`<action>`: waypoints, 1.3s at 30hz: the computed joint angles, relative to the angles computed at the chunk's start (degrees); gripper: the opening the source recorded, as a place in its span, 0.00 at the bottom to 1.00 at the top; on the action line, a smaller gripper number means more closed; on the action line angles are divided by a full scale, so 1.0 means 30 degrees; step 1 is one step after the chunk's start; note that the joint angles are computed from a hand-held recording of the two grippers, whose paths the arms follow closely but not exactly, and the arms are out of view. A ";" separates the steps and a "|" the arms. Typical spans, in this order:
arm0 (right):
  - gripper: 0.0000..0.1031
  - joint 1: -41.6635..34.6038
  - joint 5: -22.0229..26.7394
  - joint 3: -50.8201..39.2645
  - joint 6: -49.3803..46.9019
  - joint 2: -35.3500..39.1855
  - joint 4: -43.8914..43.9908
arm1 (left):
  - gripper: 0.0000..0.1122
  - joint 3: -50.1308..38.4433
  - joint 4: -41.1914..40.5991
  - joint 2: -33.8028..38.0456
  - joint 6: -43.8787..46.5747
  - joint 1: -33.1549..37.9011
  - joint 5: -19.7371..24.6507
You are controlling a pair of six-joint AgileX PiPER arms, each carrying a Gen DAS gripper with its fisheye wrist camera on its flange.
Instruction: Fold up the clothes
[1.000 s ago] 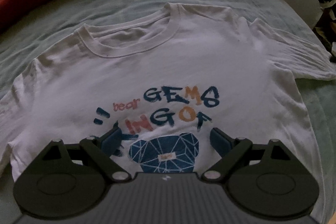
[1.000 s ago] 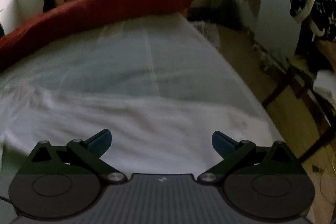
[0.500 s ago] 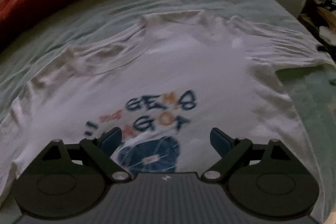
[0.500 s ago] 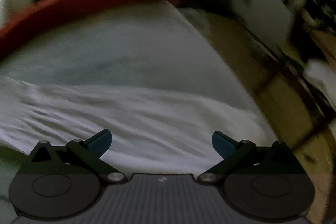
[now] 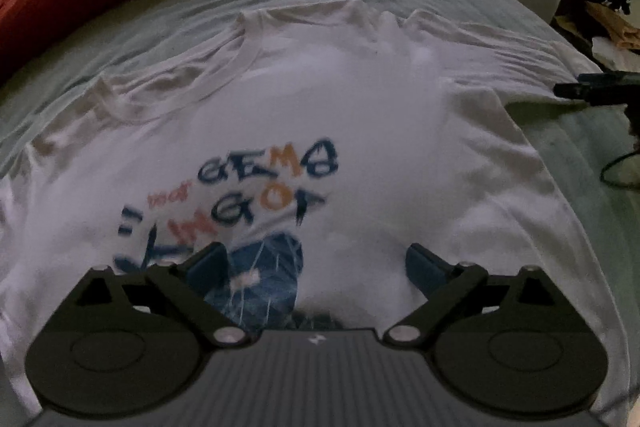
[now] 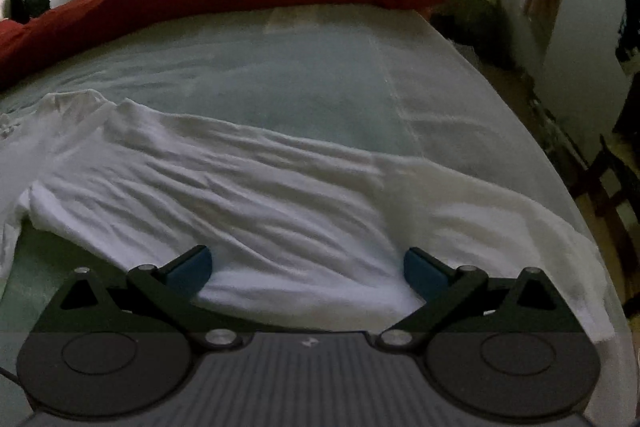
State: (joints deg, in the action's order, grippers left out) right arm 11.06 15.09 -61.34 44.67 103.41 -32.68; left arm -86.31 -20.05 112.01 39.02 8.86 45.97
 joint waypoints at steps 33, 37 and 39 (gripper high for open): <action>1.00 0.3714 0.4870 -0.2095 0.2158 -0.0963 -0.1754 | 0.88 0.1609 -0.0814 -0.2940 0.5380 0.4088 0.3062; 1.00 0.6184 0.2964 -0.3416 -0.1482 -0.0842 0.1673 | 0.88 0.0381 -0.2483 -0.1689 0.7231 0.4708 0.2683; 1.00 0.7285 0.2057 -0.5171 -0.4431 0.0594 0.4117 | 0.88 -0.0147 -0.3603 -0.0887 0.8423 0.4955 0.2531</action>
State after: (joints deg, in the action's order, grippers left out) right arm 32.92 21.27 -76.86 31.38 105.19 -20.33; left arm -86.75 -30.85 109.35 64.29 23.72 53.57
